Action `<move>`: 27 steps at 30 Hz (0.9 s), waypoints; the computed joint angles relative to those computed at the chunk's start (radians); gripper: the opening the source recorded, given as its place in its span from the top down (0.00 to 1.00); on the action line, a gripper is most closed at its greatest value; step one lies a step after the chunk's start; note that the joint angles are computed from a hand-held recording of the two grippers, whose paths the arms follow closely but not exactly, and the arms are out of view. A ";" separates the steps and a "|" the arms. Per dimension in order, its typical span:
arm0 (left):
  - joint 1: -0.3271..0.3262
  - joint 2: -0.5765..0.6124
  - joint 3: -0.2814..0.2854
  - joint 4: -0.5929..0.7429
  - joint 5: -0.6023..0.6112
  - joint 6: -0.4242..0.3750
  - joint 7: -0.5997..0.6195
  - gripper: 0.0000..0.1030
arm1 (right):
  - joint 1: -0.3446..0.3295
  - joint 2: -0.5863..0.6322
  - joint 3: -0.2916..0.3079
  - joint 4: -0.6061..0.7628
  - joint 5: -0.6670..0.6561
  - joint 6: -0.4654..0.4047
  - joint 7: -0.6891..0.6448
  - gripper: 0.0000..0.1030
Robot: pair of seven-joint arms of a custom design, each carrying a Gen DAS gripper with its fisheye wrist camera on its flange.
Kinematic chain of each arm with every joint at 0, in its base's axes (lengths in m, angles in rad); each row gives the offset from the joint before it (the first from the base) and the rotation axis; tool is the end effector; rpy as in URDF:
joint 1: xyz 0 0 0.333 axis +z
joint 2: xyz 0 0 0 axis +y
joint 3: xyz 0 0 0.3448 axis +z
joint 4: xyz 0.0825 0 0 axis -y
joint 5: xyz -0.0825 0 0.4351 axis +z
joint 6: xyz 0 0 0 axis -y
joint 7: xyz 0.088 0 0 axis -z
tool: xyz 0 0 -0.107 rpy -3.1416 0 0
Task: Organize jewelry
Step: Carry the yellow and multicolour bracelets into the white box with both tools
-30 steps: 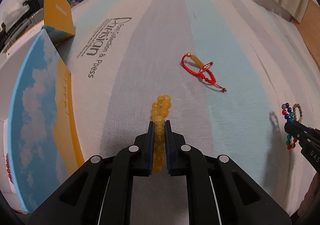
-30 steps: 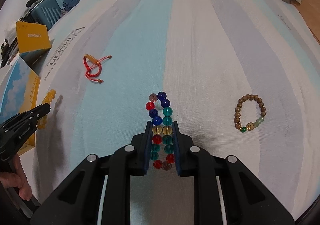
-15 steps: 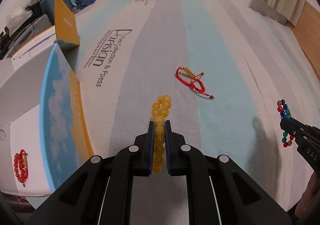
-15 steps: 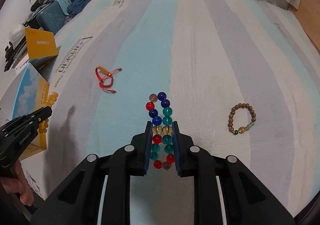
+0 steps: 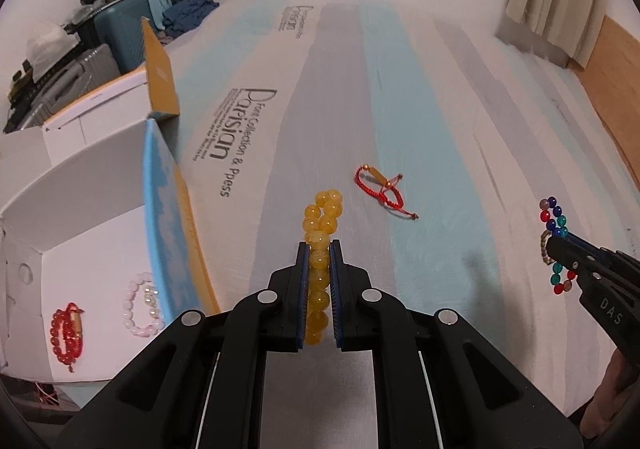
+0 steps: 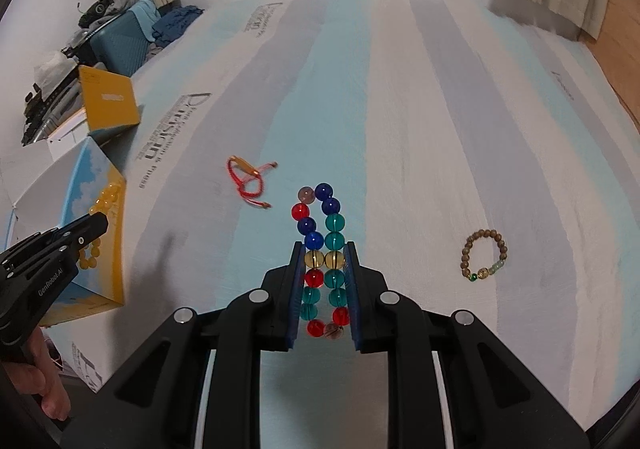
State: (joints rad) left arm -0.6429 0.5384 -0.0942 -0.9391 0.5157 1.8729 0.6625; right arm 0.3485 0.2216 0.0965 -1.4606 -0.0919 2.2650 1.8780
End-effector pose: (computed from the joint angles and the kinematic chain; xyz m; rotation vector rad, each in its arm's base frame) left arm 0.6300 -0.4861 0.6538 -1.9858 1.7274 -0.5474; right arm 0.6634 0.3045 0.6447 -1.9889 1.6822 -0.3925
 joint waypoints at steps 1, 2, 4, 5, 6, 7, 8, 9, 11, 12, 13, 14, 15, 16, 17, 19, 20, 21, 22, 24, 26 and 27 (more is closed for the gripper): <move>-0.001 -0.014 0.001 -0.015 0.003 0.005 -0.007 0.92 | 0.002 -0.001 0.002 0.003 0.000 0.000 0.000 0.83; 0.000 -0.022 0.001 -0.021 0.006 0.006 -0.009 0.92 | 0.004 -0.003 0.003 0.006 -0.001 0.000 0.000 0.83; 0.001 -0.048 0.000 -0.046 0.015 0.009 -0.020 0.92 | 0.011 -0.004 0.007 0.017 -0.005 -0.003 0.001 0.83; 0.003 -0.058 -0.002 -0.055 0.020 0.010 -0.022 0.92 | 0.014 -0.004 0.008 0.020 -0.008 -0.003 0.001 0.83; 0.005 -0.072 -0.004 -0.070 0.026 0.011 -0.027 0.92 | 0.019 -0.002 0.011 0.029 -0.010 -0.005 0.002 0.83; 0.007 -0.089 -0.006 -0.086 0.033 0.012 -0.033 0.92 | 0.023 -0.002 0.013 0.034 -0.010 -0.007 0.002 0.83; 0.011 -0.101 -0.009 -0.099 0.038 0.013 -0.039 0.92 | 0.028 0.000 0.015 0.041 -0.012 -0.009 0.003 0.83; 0.016 -0.117 -0.012 -0.118 0.043 0.016 -0.046 0.92 | 0.033 0.001 0.016 0.047 -0.015 -0.010 0.004 0.83; 0.029 -0.157 -0.020 -0.165 0.055 0.021 -0.059 0.92 | 0.043 0.008 0.020 0.063 -0.019 -0.015 0.003 0.83; 0.037 -0.181 -0.025 -0.195 0.060 0.026 -0.070 0.92 | 0.050 0.013 0.024 0.074 -0.021 -0.016 0.002 0.83; 0.045 -0.196 -0.032 -0.215 0.064 0.030 -0.076 0.92 | 0.056 0.018 0.026 0.082 -0.022 -0.017 0.002 0.83; 0.054 -0.224 -0.037 -0.250 0.070 0.033 -0.086 0.92 | 0.064 0.022 0.028 0.090 -0.026 -0.018 0.003 0.83; 0.065 -0.244 -0.044 -0.277 0.073 0.037 -0.094 0.92 | 0.073 0.032 0.031 0.105 -0.028 -0.023 0.003 0.83; 0.076 -0.265 -0.051 -0.304 0.075 0.041 -0.103 0.92 | 0.079 0.039 0.034 0.117 -0.028 -0.027 0.002 0.83; 0.088 -0.290 -0.058 -0.336 0.079 0.043 -0.112 0.92 | 0.087 0.046 0.036 0.127 -0.030 -0.029 0.003 0.83; 0.113 -0.334 -0.074 -0.390 0.082 0.050 -0.129 0.92 | 0.105 0.070 0.042 0.162 -0.029 -0.037 0.002 0.83; 0.127 -0.360 -0.081 -0.421 0.083 0.050 -0.137 0.92 | 0.113 0.080 0.043 0.178 -0.030 -0.041 0.001 0.83; 0.142 -0.381 -0.089 -0.447 0.083 0.052 -0.142 0.92 | 0.125 0.093 0.046 0.199 -0.034 -0.045 0.000 0.83; 0.157 -0.405 -0.096 -0.474 0.080 0.055 -0.149 0.92 | 0.134 0.106 0.049 0.218 -0.034 -0.049 -0.004 0.83; 0.187 -0.446 -0.110 -0.522 0.076 0.058 -0.159 0.92 | 0.156 0.136 0.054 0.264 -0.033 -0.060 -0.013 0.83; 0.217 -0.488 -0.123 -0.568 0.073 0.061 -0.168 0.92 | 0.176 0.166 0.057 0.311 -0.028 -0.075 -0.020 0.83; 0.232 -0.511 -0.130 -0.593 0.070 0.063 -0.171 0.92 | 0.190 0.187 0.059 0.344 -0.029 -0.085 -0.022 0.83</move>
State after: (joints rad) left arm -0.4109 0.0275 -0.2239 -1.5321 0.5853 1.9356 0.4913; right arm 0.5381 0.4089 0.1556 -1.1170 -0.1207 2.1802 1.8556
